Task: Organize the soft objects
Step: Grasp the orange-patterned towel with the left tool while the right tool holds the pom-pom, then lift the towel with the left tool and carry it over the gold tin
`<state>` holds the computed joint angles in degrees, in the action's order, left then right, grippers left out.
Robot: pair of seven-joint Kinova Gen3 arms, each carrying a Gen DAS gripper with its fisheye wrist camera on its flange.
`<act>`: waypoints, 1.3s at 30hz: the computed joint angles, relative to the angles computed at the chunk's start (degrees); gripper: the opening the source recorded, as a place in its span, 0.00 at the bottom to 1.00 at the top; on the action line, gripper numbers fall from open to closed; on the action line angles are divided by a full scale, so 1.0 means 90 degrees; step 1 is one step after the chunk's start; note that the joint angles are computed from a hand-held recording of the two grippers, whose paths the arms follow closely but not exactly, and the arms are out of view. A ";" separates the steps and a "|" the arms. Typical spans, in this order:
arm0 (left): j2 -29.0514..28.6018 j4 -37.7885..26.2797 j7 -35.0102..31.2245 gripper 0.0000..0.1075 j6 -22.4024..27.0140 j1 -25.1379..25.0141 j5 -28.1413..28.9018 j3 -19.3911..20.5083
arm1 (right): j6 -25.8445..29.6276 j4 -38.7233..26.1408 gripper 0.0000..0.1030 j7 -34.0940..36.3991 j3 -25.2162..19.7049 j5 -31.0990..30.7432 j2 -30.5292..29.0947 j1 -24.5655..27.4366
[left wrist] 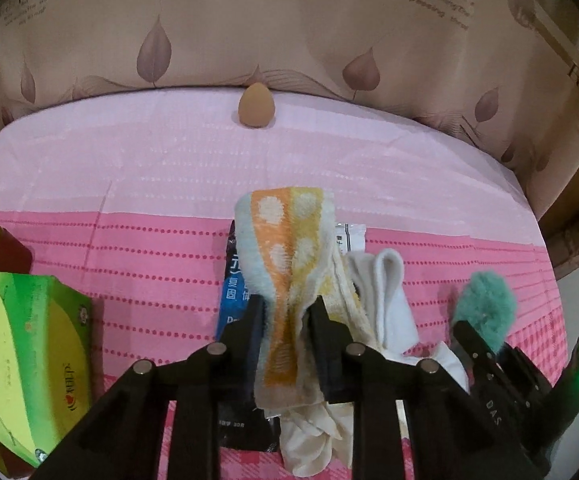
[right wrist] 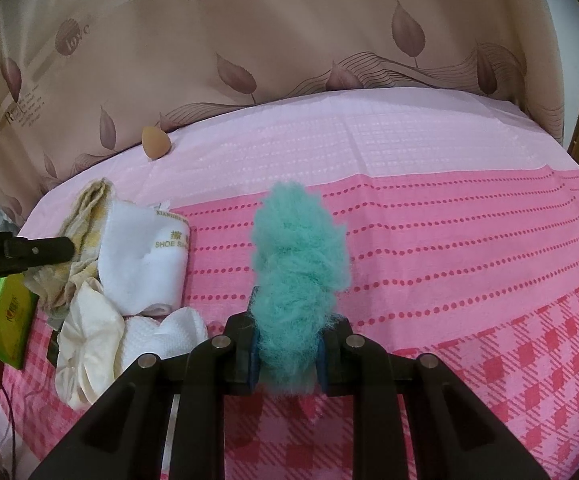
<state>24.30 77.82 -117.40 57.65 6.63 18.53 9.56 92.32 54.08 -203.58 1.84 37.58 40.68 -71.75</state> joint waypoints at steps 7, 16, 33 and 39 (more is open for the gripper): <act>-0.0199 0.0180 -0.0213 0.12 -0.0022 -0.0132 0.0132 0.0016 | 0.0014 -0.0033 0.19 0.0028 -0.0003 -0.0015 0.0025 0.0018; -0.0434 0.0345 -0.0677 0.11 -0.0020 -0.0332 0.0408 0.0019 | 0.0010 -0.0061 0.19 0.0057 0.0008 -0.0025 0.0041 0.0028; -0.0668 0.0174 -0.1020 0.11 0.0569 -0.0733 0.0845 -0.0154 | 0.0007 -0.0073 0.20 0.0070 0.0021 -0.0044 0.0049 0.0034; -0.0787 0.0152 -0.1215 0.11 0.0719 -0.0915 0.0946 -0.0226 | 0.0005 -0.0072 0.20 0.0072 0.0021 -0.0048 0.0049 0.0037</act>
<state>17.22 79.19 -128.33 64.12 -1.61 27.05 7.52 92.36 53.44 -202.94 2.04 37.15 41.13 -71.42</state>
